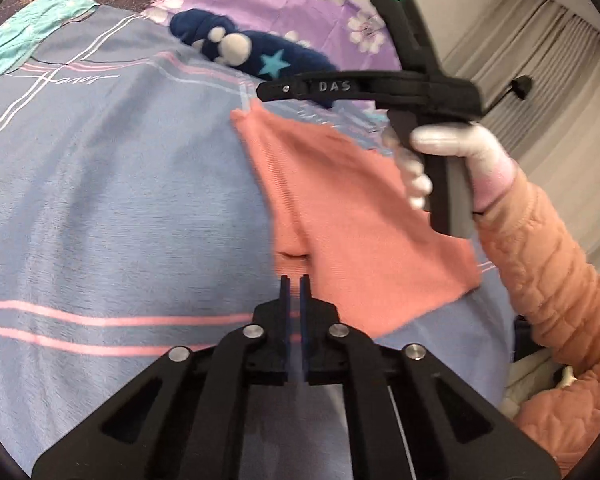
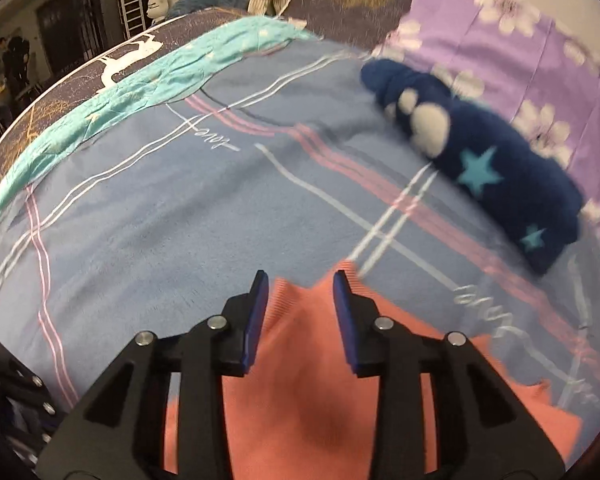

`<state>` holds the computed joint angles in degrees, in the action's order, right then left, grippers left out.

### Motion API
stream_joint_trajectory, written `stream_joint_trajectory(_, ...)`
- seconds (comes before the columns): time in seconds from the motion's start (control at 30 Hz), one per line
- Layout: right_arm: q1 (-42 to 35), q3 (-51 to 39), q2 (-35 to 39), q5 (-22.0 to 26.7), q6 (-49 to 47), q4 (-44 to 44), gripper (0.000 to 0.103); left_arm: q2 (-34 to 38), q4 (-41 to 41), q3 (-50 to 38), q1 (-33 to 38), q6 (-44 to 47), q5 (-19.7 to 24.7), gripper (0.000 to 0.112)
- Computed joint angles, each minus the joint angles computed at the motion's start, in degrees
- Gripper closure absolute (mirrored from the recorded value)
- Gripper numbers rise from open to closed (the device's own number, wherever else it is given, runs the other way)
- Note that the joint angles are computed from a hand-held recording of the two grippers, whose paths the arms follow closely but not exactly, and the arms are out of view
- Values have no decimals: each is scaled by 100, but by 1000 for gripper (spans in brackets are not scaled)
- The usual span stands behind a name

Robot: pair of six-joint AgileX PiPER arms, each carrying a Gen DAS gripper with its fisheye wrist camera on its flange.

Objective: Fold small clothes

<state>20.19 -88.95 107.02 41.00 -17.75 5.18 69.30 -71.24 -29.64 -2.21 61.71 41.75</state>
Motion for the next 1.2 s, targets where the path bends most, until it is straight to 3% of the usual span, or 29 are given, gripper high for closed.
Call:
stream_joint_trajectory(0.07,-94,-213,138,274,159,-95,70,2,-159,3,-178,123,101,83)
stream_joint_trajectory(0.1,-160,-383,292,464,253,-61,70,93,-51,-81,-454,-31,-126,72)
stream_joint_trajectory(0.2,-339,-598,637,701,130,481,68,161,558,-161,-1128,-717,-767,72)
stream_joint_trajectory(0.27,-350,-550,748,635,110,653,63,171,403,-129,-1042,-620,-688,75)
stream_joint_trajectory(0.33,-290,-426,759,391,98,626,66,124,151,-65,-748,-403,-475,107)
stream_joint_trajectory(0.37,-301,-354,713,276,-16,744,96,49,12,-11,-625,-293,-399,107)
stream_joint_trajectory(0.4,-333,-289,637,167,-111,920,100,-71,-129,67,-532,-178,-318,108)
stream_joint_trajectory(0.47,-335,-140,484,-93,-227,1066,102,-332,185,94,-690,-569,-500,110)
stream_joint_trajectory(0.53,-280,-345,644,40,-221,881,102,-310,827,46,-963,-1174,-712,111)
stream_joint_trajectory(0.6,-277,-539,884,282,-195,792,102,-74,696,132,-935,-1046,-750,111)
stream_joint_trajectory(0.7,-380,-229,673,73,-374,1099,99,-165,588,178,-739,-889,-591,110)
stream_joint_trajectory(0.9,-529,1443,-961,-266,-1317,1606,89,-555,1270,208,-712,-1525,-789,98)
stream_joint_trajectory(0.97,-437,2403,-1894,-409,-1927,1697,73,-725,1436,255,-563,-1704,-833,95)
stream_joint_trajectory(1.03,-233,3137,-2591,-413,-2152,1561,67,-826,1294,332,-195,-1600,-743,93)
stream_joint_trajectory(1.13,272,4076,-3427,-323,-2004,1265,58,-983,1287,439,281,-1654,-752,90)
stream_joint_trajectory(1.2,951,4612,-3818,-581,-1174,456,56,-1082,1311,489,470,-1715,-704,90)
